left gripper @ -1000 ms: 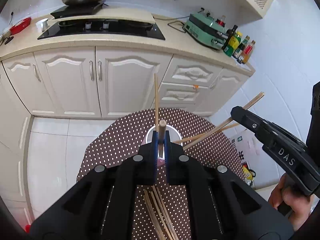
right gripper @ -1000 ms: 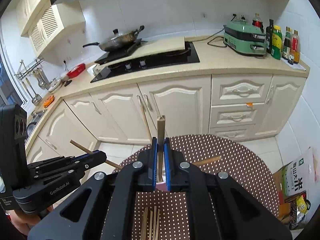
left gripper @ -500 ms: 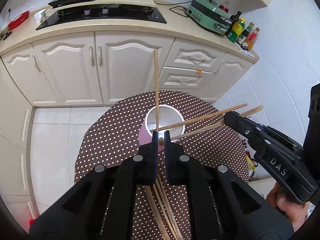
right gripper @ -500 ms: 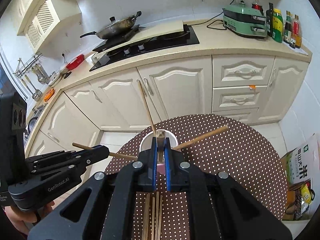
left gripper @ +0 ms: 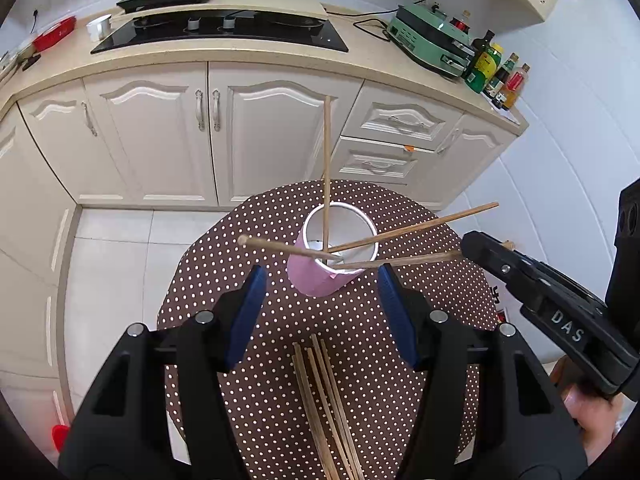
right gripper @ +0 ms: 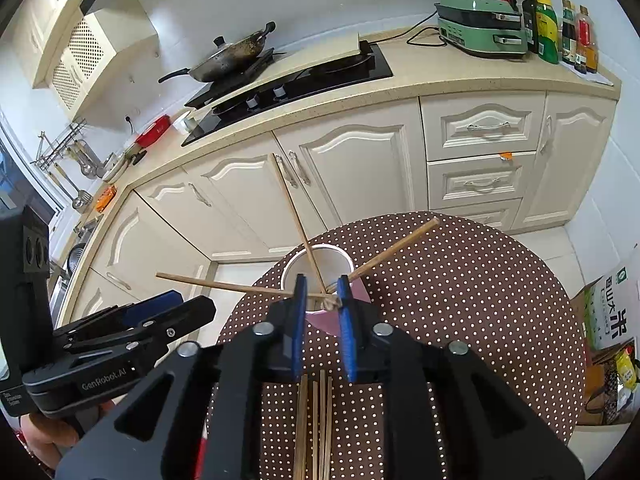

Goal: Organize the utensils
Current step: 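Lower the left tool's chopstick into the pink cup while the right tool inserts its own, then open both tools and move them back to the chopstick pile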

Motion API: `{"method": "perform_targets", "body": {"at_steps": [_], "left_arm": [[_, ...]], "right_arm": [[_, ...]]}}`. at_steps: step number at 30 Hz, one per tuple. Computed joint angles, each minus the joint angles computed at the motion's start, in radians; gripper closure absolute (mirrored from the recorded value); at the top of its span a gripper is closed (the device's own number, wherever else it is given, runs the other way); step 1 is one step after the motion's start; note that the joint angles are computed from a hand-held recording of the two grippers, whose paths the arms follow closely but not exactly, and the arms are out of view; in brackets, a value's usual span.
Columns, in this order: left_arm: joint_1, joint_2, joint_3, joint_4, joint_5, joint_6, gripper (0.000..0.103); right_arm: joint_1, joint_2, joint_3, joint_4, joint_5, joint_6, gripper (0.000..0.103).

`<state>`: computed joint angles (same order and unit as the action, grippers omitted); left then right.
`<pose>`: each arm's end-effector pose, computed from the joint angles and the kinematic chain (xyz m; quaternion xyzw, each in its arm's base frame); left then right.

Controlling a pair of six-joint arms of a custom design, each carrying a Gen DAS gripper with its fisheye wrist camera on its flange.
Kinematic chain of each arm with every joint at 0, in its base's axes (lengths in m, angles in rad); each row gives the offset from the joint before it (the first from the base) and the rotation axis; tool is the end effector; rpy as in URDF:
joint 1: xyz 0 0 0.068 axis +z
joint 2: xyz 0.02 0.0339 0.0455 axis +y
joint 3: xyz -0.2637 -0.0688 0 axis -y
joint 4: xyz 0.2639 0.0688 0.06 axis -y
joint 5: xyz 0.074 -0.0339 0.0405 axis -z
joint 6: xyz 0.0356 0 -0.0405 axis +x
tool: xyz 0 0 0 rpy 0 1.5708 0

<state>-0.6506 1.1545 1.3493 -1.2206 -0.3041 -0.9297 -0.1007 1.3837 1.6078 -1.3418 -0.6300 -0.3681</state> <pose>0.1788 -0.1227 0.3723 -0.1728 0.9371 -0.0863 0.2909 0.2607 -0.0053 0.3973 -0.1925 0.9090 0.2440 0.2778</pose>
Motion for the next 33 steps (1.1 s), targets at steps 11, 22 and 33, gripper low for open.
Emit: {"method": "perform_targets", "body": {"at_steps": [11,22,33], "left_arm": [[-0.051,-0.113,-0.163,0.034,0.02,-0.134,0.045],[-0.107,-0.126,-0.357,0.125,0.104,-0.226,0.046],[-0.125,0.023,-0.511,0.333,0.278,-0.244,0.068]], "right_arm": [[-0.133,-0.005,-0.016,-0.134,-0.075,-0.178,0.075],[-0.162,-0.047,-0.205,-0.157,-0.013,-0.286,0.074],[-0.154,-0.024,-0.356,-0.124,0.089,-0.306,0.075]]}}
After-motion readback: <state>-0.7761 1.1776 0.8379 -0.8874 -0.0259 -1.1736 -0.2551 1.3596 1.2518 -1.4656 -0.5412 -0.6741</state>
